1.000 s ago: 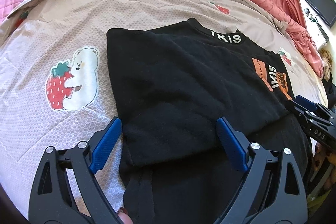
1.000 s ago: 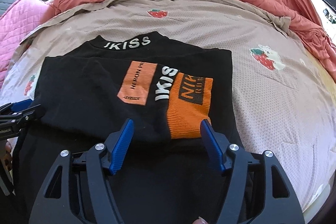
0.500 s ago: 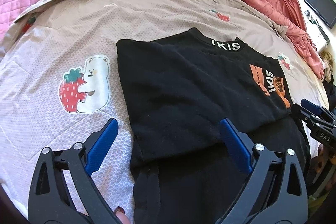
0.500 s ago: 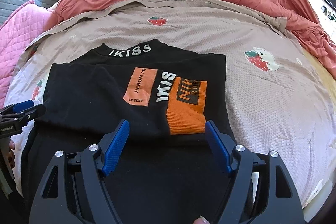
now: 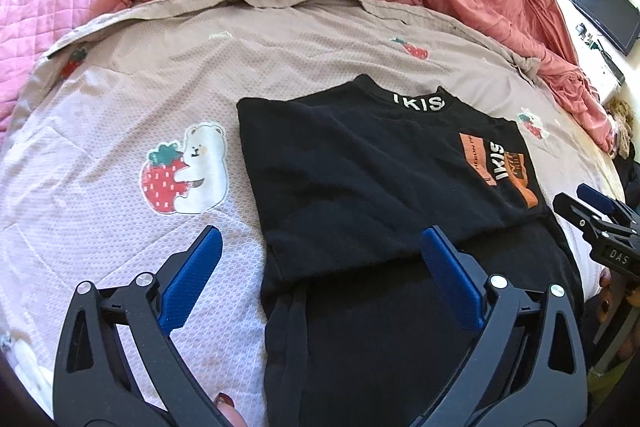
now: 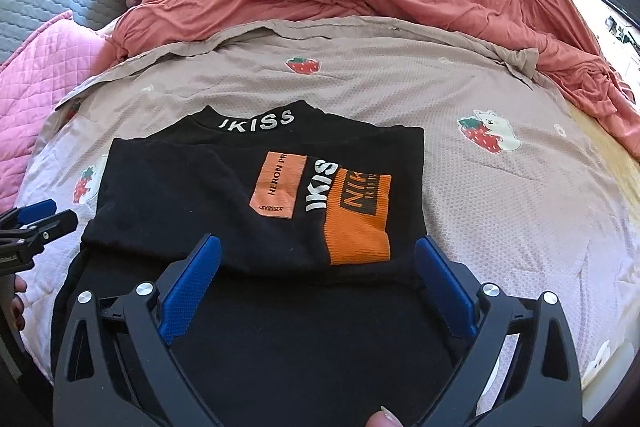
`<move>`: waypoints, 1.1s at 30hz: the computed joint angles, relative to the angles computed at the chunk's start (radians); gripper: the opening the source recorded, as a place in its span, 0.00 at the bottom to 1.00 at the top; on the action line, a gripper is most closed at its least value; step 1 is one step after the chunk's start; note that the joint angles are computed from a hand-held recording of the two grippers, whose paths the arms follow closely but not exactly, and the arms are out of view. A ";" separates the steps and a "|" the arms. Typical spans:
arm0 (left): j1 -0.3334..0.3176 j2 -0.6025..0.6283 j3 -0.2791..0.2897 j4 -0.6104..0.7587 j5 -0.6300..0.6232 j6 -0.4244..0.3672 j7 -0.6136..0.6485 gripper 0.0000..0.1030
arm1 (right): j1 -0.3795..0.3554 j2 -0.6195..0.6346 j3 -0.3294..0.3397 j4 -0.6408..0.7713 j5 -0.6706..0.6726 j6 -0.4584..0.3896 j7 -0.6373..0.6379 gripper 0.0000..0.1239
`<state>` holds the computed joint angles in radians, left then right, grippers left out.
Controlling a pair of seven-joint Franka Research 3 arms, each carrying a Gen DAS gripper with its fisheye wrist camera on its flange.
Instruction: Fold small clothes
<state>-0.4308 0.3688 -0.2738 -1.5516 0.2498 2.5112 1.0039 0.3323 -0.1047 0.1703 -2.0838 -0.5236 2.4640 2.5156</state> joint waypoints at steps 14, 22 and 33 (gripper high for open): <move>-0.033 -0.079 0.026 -0.064 0.147 0.037 -0.117 0.91 | -0.004 -0.056 0.018 -0.023 -0.004 0.011 0.000 0.78; -0.046 -0.107 0.016 -0.079 0.192 0.018 -0.157 0.91 | -0.042 -0.135 0.040 -0.068 0.004 0.028 0.007 0.78; -0.076 -0.170 0.002 -0.141 0.293 0.000 -0.229 0.91 | -0.111 -0.280 0.075 -0.170 0.065 0.044 -0.042 0.79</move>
<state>-0.5069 0.1992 -0.2719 -1.6924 0.5423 2.5107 0.7749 0.2217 -0.3850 0.2449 -2.2534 -0.4585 2.5081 2.4738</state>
